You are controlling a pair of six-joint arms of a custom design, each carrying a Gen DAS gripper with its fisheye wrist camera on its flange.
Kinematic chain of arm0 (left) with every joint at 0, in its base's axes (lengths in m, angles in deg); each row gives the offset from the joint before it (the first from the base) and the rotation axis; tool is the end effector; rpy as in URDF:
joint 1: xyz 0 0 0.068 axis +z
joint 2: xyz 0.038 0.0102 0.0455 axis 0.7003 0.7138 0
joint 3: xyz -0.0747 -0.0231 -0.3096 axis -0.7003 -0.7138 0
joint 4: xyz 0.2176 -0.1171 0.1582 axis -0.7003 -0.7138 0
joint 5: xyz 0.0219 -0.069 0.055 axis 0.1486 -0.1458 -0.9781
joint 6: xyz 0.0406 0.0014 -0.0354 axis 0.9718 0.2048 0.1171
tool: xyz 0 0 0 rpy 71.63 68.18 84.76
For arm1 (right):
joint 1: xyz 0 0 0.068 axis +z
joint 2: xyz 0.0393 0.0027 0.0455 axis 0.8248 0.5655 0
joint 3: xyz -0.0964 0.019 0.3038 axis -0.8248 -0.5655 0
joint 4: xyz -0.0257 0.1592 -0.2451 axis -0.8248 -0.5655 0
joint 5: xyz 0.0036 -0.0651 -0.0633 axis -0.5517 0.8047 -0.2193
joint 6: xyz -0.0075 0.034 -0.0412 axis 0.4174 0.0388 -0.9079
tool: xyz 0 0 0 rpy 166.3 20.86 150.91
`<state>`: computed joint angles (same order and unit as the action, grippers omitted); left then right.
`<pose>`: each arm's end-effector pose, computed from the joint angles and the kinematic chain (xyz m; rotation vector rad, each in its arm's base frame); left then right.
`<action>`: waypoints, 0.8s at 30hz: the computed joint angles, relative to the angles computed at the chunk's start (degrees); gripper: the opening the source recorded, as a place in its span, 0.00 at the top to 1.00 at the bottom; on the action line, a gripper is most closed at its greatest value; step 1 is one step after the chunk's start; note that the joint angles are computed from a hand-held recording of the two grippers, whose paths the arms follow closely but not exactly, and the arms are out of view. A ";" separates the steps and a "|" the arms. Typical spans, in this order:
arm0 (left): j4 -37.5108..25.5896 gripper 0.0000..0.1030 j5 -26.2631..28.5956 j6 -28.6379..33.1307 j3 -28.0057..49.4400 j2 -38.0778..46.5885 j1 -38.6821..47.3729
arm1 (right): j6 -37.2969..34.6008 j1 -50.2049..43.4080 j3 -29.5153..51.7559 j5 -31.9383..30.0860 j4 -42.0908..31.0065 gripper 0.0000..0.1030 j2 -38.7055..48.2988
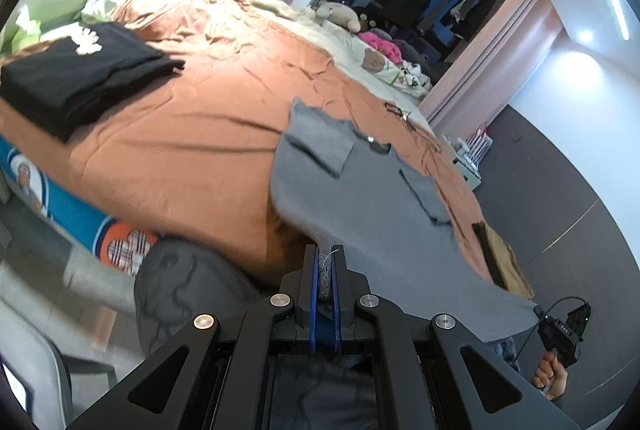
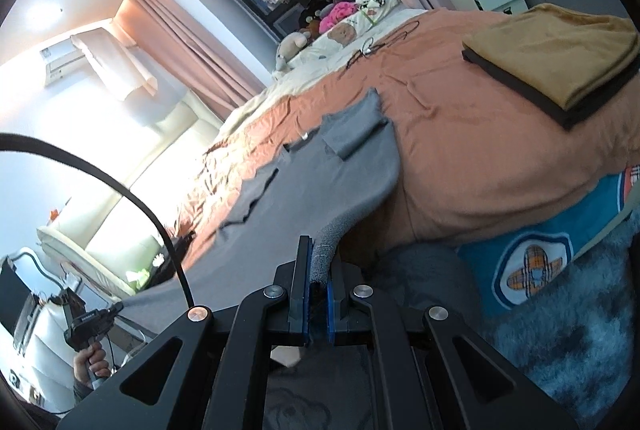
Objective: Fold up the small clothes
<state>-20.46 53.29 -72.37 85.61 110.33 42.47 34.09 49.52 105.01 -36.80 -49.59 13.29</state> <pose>0.1160 -0.0025 0.2404 -0.7608 2.0379 -0.3932 0.3479 -0.0062 0.2334 -0.3322 2.0181 1.1083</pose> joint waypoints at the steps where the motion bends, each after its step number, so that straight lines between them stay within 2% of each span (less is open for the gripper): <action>1: 1.22 0.95 1.43 1.21 0.61 1.46 1.96 | 1.01 0.30 0.69 0.23 0.90 0.98 0.45; 7: 9.99 0.95 9.17 6.07 4.23 11.92 11.56 | 8.54 3.36 4.82 3.10 7.36 0.98 3.38; 13: 18.14 0.95 12.83 7.83 7.90 23.04 16.66 | 13.51 7.51 10.41 7.60 10.63 0.98 7.80; 19: 23.90 0.95 14.76 7.34 13.06 35.01 18.65 | 15.26 10.89 17.32 12.13 9.20 0.98 12.80; 24: 24.83 0.95 16.98 7.51 18.72 42.57 19.99 | 16.96 12.90 23.63 15.32 5.52 0.98 16.23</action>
<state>4.37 70.27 -64.87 104.32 152.90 62.47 51.05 62.43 128.65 -21.48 -44.07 29.52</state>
